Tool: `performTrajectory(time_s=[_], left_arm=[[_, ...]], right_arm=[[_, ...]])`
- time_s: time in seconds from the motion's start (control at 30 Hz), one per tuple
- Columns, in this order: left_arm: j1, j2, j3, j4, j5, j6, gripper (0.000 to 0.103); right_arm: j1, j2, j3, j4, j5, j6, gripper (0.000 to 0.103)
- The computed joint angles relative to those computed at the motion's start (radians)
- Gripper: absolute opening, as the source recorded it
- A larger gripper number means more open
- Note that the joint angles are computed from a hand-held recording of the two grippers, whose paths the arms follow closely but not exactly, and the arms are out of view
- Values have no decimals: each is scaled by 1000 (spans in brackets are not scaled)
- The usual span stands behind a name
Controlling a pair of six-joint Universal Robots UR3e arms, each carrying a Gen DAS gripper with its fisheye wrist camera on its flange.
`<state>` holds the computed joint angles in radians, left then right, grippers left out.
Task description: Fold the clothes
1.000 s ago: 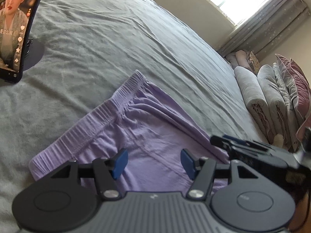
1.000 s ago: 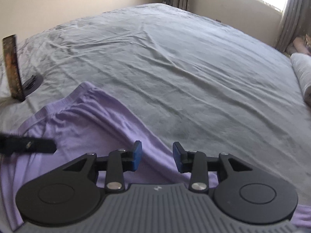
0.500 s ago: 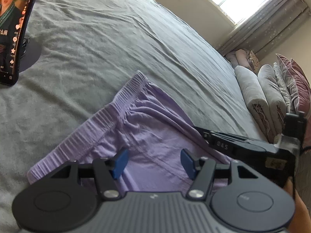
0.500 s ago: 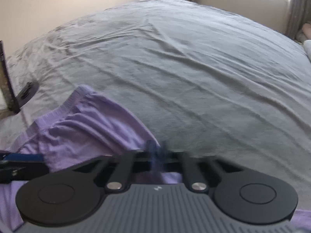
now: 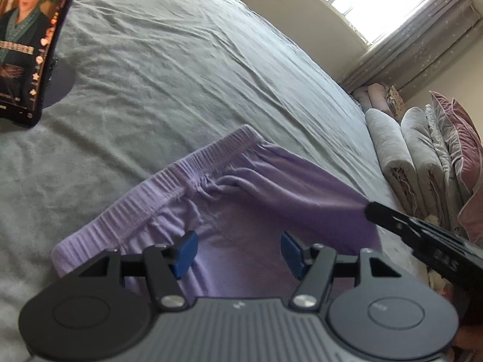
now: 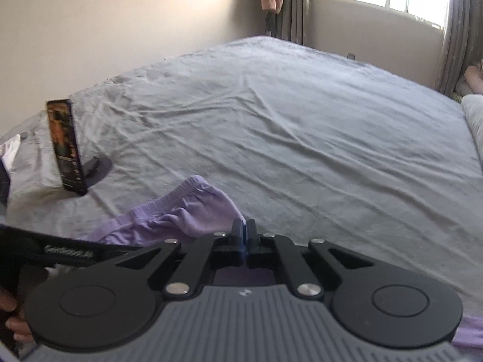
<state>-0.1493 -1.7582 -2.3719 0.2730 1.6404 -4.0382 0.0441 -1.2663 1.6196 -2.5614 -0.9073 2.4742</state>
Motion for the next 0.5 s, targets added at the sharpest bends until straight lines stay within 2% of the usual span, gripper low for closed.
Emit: performTrajectory(time_s=[0.37,0.5], left_arm=[[-9,53,-113,84,-9,-68,63],[-50,68,-131,78,17,-71,63]], right_arm=[[-101,-366,374,-17,96,-102,2],[-156,-496,503,40,142,-149,2]])
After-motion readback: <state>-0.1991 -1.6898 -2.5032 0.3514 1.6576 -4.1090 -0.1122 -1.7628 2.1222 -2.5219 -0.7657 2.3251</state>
